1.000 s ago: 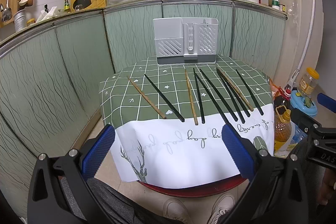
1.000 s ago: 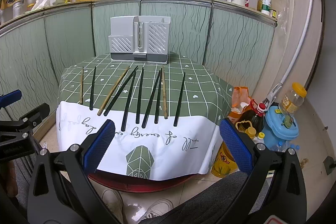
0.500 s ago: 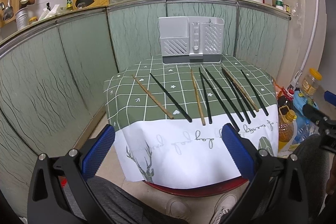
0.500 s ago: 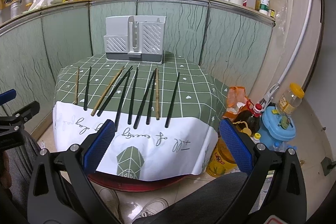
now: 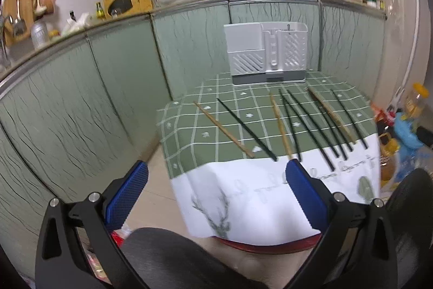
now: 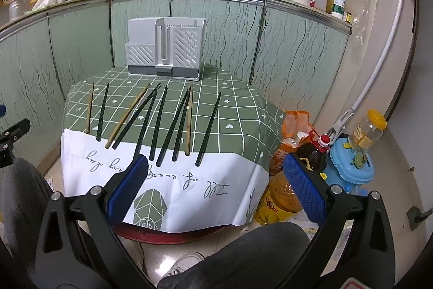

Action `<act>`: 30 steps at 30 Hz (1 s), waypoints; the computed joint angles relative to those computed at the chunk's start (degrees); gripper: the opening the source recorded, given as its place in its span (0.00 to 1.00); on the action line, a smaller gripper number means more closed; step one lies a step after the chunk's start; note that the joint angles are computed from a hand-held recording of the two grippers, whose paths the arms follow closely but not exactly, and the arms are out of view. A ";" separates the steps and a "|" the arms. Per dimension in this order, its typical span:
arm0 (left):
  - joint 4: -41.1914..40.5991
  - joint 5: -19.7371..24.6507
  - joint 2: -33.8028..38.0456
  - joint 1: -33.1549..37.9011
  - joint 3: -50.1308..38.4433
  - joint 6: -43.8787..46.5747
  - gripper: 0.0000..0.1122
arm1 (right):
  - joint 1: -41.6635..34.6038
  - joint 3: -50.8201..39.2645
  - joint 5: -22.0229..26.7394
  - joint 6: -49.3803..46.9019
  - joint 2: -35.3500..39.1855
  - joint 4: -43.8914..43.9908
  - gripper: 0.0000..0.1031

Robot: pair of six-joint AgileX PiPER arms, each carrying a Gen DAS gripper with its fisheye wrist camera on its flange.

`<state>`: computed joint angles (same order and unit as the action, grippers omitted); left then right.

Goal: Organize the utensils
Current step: 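Lower both grippers toward the chopsticks lying on the green cloth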

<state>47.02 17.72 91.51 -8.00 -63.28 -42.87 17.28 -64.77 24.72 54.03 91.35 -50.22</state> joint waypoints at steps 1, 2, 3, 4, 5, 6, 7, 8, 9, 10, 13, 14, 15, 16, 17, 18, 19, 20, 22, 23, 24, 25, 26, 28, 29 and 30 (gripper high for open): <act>1.37 0.44 0.29 -0.18 -0.12 -0.86 0.88 | -0.20 -0.34 -0.03 -1.04 0.28 0.65 0.92; 1.03 0.94 0.51 -0.20 -0.43 -0.24 0.88 | -0.45 -0.67 -0.03 -1.82 0.51 1.24 0.92; 0.52 1.37 0.96 -0.13 -0.84 0.59 0.88 | -0.70 -1.01 -0.12 -2.37 0.77 1.75 0.92; 0.02 1.65 1.39 0.06 -1.19 1.18 0.88 | -0.97 -1.40 -0.25 -2.97 1.12 2.33 0.92; -0.32 1.58 1.67 0.27 -1.39 1.45 0.88 | -1.23 -1.84 -0.27 -3.69 1.44 3.02 0.92; 0.37 0.64 1.97 0.61 -1.25 0.95 0.88 | -1.49 -2.15 -0.40 -4.00 1.76 3.29 0.92; 1.85 0.17 2.37 0.72 -1.33 -0.18 0.88 | -1.84 -2.81 -0.49 -4.79 2.32 3.88 0.92; 5.59 0.32 2.94 0.52 -1.48 -3.29 0.88 | -2.06 -3.52 -0.42 -5.56 2.89 4.49 0.92; 7.41 0.33 3.46 0.51 -1.76 -4.44 0.88 | -2.29 -4.19 -0.36 -6.32 3.40 5.12 0.92; 6.93 0.35 4.07 0.70 -2.40 -3.48 0.88 | -2.65 -5.16 -0.42 -7.41 4.16 6.01 0.92; -0.67 2.55 6.97 1.36 -6.47 5.24 0.88 | -3.29 -8.36 0.66 -10.79 6.54 8.56 0.92; -0.80 3.00 7.61 1.39 -7.24 5.63 0.88 | -3.51 -9.26 0.99 -11.53 7.18 9.09 0.92; 0.11 3.56 8.64 1.44 -8.42 5.23 0.88 | -3.80 -10.33 1.13 -12.56 8.00 9.80 0.92; 0.48 3.82 9.28 1.46 -9.12 5.02 0.88 | -4.15 -11.40 0.97 -14.38 8.86 11.36 0.92; -0.03 4.18 9.86 1.50 -9.90 5.73 0.88 | -4.62 -12.58 0.96 -16.95 9.77 13.65 0.92; -2.09 4.69 10.85 1.72 -11.26 8.15 0.88 | -5.02 -13.91 1.29 -19.17 10.78 15.70 0.92; -4.40 4.66 11.64 2.04 -12.29 10.67 0.88 | -5.30 -15.13 1.74 -20.83 11.73 17.15 0.92; -7.16 5.18 12.68 2.35 -13.84 13.82 0.88 | -5.56 -15.94 1.87 -22.00 12.46 18.09 0.92; -11.61 5.88 14.02 3.06 -16.01 18.49 0.88 | -6.48 -18.40 2.21 -27.73 14.39 23.06 0.92; -14.69 6.58 14.77 3.27 -17.39 21.81 0.88 | -7.06 -19.89 2.79 -31.33 15.36 26.37 0.92; -17.11 7.35 15.73 3.55 -18.99 24.44 0.88 | -7.59 -21.46 3.32 -33.60 16.55 28.67 0.92; -19.29 7.46 16.38 3.90 -20.07 26.73 0.88 | -7.79 -22.29 3.41 -33.87 17.25 29.17 0.92; -23.29 7.81 17.27 4.39 -21.59 30.74 0.88 | -8.15 -23.01 3.00 -34.62 18.01 30.08 0.92; -28.82 8.84 18.76 5.10 -24.01 35.31 0.88 | -8.57 -25.38 3.61 -36.77 19.94 31.68 0.92; -31.49 9.38 19.39 5.51 -25.00 37.62 0.88 | -8.70 -26.37 4.03 -37.59 20.70 32.33 0.92; -34.83 10.26 20.33 5.97 -26.47 40.21 0.88 | -8.98 -27.78 4.68 -39.14 21.63 33.76 0.92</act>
